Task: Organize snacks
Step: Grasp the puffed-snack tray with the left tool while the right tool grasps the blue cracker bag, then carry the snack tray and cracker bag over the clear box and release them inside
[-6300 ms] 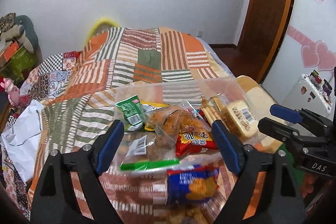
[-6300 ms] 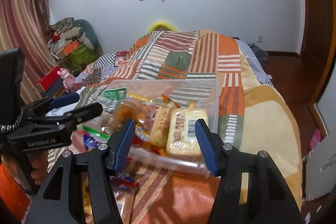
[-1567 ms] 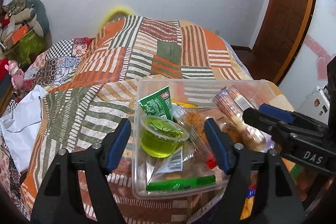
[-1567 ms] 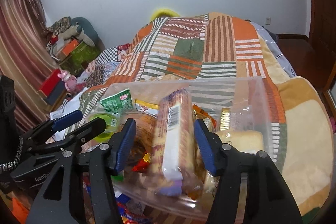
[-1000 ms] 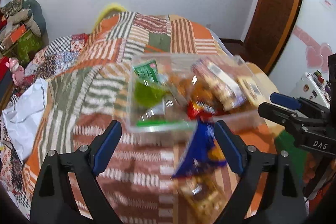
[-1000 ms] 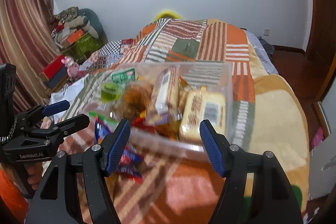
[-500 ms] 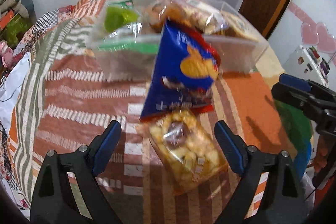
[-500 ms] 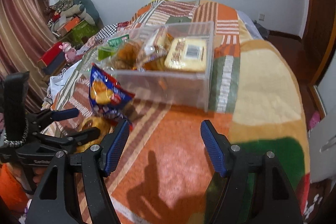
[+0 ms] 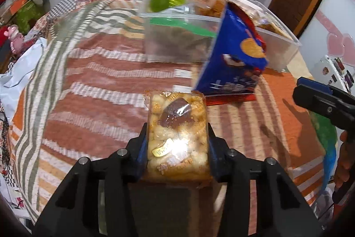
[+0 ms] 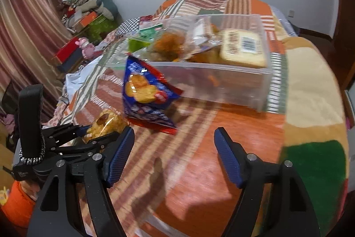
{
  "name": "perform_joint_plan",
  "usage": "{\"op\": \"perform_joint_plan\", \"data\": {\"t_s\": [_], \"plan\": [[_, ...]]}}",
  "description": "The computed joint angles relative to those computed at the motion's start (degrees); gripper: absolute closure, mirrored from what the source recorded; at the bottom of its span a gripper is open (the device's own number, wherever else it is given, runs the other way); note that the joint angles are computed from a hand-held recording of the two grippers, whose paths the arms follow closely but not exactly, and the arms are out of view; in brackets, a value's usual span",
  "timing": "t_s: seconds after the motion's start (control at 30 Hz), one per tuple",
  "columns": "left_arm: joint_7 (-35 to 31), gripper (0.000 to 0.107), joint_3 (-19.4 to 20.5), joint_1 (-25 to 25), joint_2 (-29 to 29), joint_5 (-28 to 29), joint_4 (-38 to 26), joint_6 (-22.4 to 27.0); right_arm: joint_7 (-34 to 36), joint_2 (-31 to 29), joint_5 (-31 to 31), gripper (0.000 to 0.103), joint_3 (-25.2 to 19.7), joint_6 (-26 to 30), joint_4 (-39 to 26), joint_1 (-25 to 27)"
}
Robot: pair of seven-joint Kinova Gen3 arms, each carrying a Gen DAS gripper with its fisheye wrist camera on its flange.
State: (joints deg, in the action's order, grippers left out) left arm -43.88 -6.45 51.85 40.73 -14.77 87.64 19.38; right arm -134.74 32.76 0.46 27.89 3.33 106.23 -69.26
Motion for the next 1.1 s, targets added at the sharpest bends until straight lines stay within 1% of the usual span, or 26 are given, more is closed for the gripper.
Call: {"op": "perform_joint_plan", "data": {"t_s": [0.13, 0.23, 0.37, 0.43, 0.5, 0.53, 0.6, 0.63, 0.67, 0.77, 0.8, 0.87, 1.0, 1.03, 1.1], "plan": [[0.7, 0.062, -1.13, 0.17, -0.13, -0.2, 1.15, -1.35, 0.67, 1.63, 0.65, 0.032, -4.7, 2.02, -3.98, 4.18], [0.6, 0.062, -1.58, 0.32, 0.06, -0.27, 1.22, -1.92, 1.33, 2.67, 1.23, 0.032, -10.38, 2.97, -7.03, 9.31], [0.8, 0.062, -2.93, 1.4, 0.74, -0.78, 0.85, -2.36, 1.74, 4.52, 1.94, 0.032, -14.84, 4.91, -11.19, 13.4], [0.79, 0.062, -3.38, 1.64, 0.86, -0.9, 1.17, -3.13, 1.29, 5.39, 2.38, 0.032, -15.46, 5.91, -12.85, 14.0], [0.83, 0.062, -3.78, 2.0, 0.79, -0.78, 1.7, -3.92, 0.13, 6.14, 2.78, 0.032, -15.12, 6.48, -13.88, 13.88], [0.69, 0.062, -3.76, 1.89, 0.72, -0.61, 1.95, -4.39, -0.42, 6.26, 2.92, 0.032, -15.15, 6.18, -13.89, 14.0], [0.22, 0.062, -3.8, 1.82, 0.59, -0.3, 2.33, -5.04, -0.72, 6.16, 2.55, 0.032, -16.42, 3.73, -12.74, 15.27], [-0.1, 0.062, -3.68, 1.61, 0.48, -0.06, 2.6, -5.47, -1.22, 6.19, 2.48, 0.033, -15.76, 2.75, -12.16, 14.77], [-0.52, 0.062, -3.54, 1.37, 0.39, 0.17, 2.86, -5.9, -1.33, 6.08, 2.19, 0.037, -15.25, 1.36, -11.22, 14.34], [-1.6, 0.063, -3.66, 1.32, 0.11, 0.94, 3.2, -6.42, -0.25, 5.61, 1.01, 0.039, -15.07, -0.25, -9.9, 14.28], [-1.83, 0.063, -3.8, 1.42, 0.06, 1.18, 3.1, -6.23, 0.15, 5.32, 0.66, 0.041, -14.13, -0.45, -9.3, 13.41], [-1.93, 0.063, -4.42, 1.87, 0.02, 1.48, 2.84, -5.87, 0.65, 4.61, -0.11, 0.042, -11.77, -0.59, -7.97, 11.24], [-1.37, 0.063, -6.04, 3.27, -0.58, 1.34, 2.45, -5.66, 1.62, 3.14, -1.17, 0.042, -8.12, -1.02, -5.72, 8.07], [-1.08, 0.063, -6.88, 3.96, -0.92, 1.03, 2.37, -5.74, 1.6, 2.75, -1.51, 0.042, -6.31, -1.35, -4.89, 6.47], [-0.42, 0.063, -8.47, 5.27, -1.48, 0.34, 2.19, -5.96, 1.92, 1.87, -2.13, 0.042, -4.08, -2.03, -3.42, 4.57]]}}
